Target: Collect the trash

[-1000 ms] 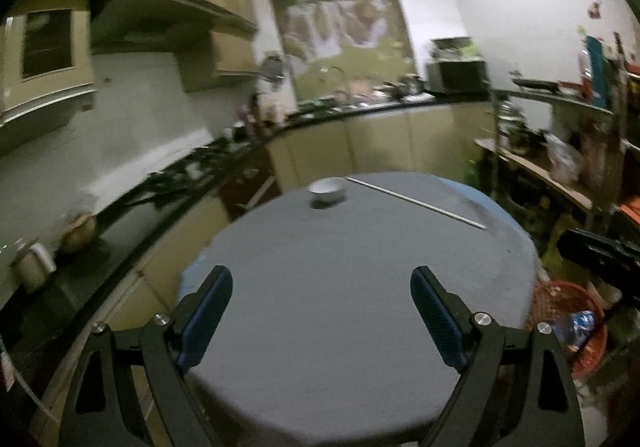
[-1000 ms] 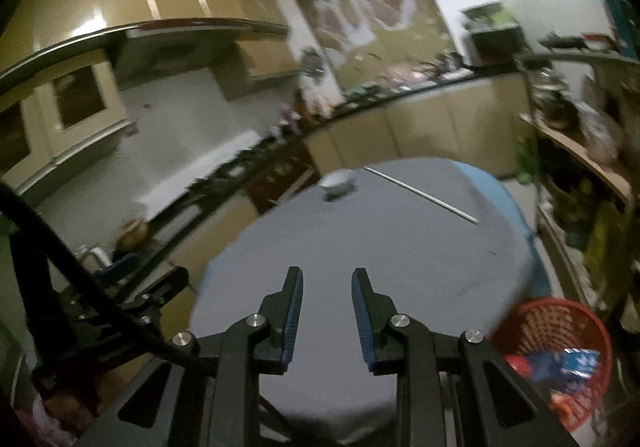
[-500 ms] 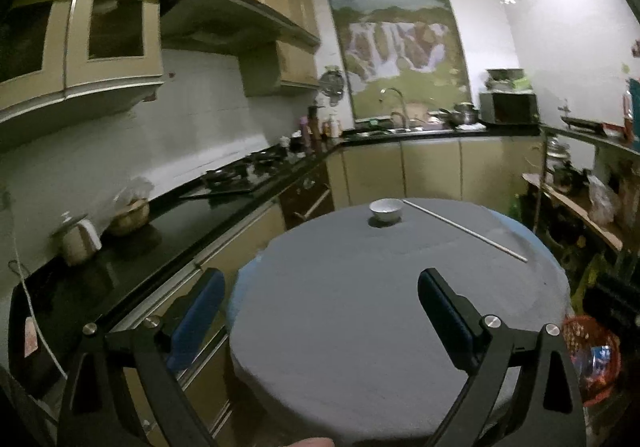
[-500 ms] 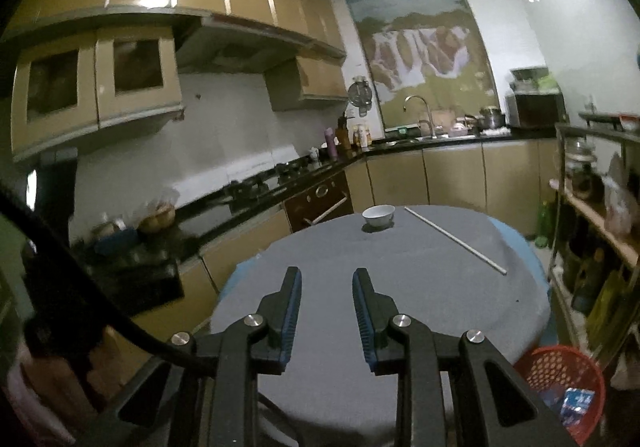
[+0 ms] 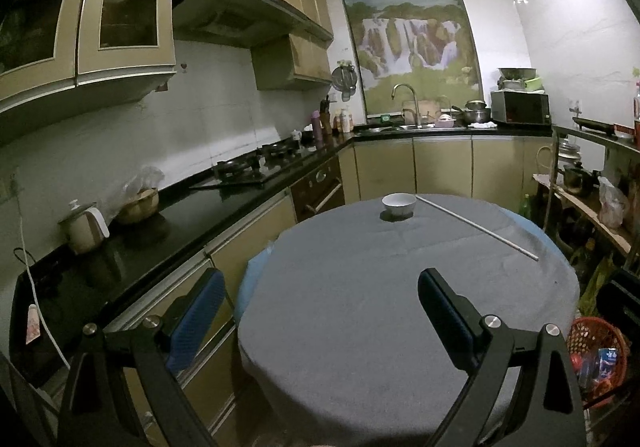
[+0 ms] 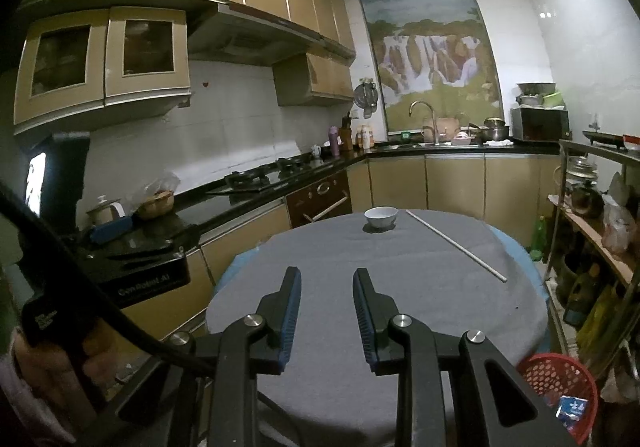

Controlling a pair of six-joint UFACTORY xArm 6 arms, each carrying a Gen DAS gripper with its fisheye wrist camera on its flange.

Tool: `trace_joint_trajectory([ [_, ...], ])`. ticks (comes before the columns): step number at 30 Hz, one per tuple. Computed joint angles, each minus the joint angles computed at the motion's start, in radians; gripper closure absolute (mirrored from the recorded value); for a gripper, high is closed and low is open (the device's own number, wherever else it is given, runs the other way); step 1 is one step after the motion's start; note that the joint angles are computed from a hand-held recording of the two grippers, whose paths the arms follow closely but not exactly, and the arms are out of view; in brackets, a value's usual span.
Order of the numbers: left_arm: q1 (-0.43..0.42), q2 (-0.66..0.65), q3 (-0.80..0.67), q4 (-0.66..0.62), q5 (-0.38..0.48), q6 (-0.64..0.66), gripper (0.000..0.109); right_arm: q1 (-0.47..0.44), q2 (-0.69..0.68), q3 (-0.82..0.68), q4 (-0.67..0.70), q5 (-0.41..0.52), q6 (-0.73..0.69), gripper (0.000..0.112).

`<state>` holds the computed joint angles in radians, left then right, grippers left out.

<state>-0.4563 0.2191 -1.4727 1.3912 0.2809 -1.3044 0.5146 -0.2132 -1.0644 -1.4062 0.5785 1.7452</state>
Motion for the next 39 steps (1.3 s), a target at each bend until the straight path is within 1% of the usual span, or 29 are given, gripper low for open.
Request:
trace_joint_trajectory([
  [10, 0.005, -0.006, 0.015, 0.003, -0.008, 0.003, 0.012, 0.001, -0.007, 0.008, 0.004, 0.009, -0.008, 0.081],
  [15, 0.004, 0.004, 0.016, -0.029, -0.012, 0.036, 0.012, -0.017, -0.027, 0.040, 0.016, -0.006, -0.005, 0.080],
  [19, 0.001, 0.003, 0.021, -0.025, -0.010, 0.039, 0.012, -0.025, -0.033, 0.051, 0.021, -0.007, 0.003, 0.079],
  [27, 0.001, -0.011, 0.030, 0.029, -0.008, -0.013, 0.012, -0.010, -0.027, 0.045, 0.016, 0.026, 0.010, 0.074],
  [29, 0.002, -0.011, 0.031, 0.030, -0.011, -0.013, 0.012, -0.006, -0.028, 0.045, 0.013, 0.035, 0.013, 0.071],
  [31, 0.001, -0.014, 0.036, 0.032, -0.012, -0.015, 0.012, -0.001, -0.037, 0.053, -0.016, 0.046, 0.044, 0.042],
  [33, 0.000, -0.016, 0.040, 0.028, -0.014, -0.012, 0.012, 0.006, -0.047, 0.061, -0.059, 0.058, 0.082, 0.042],
  [36, -0.001, -0.019, 0.044, 0.018, -0.020, 0.001, 0.012, 0.024, -0.047, 0.058, -0.071, 0.092, 0.071, 0.042],
  [39, -0.001, -0.024, 0.047, 0.023, -0.022, 0.001, 0.012, 0.025, -0.046, 0.056, -0.076, 0.093, 0.074, 0.042],
])
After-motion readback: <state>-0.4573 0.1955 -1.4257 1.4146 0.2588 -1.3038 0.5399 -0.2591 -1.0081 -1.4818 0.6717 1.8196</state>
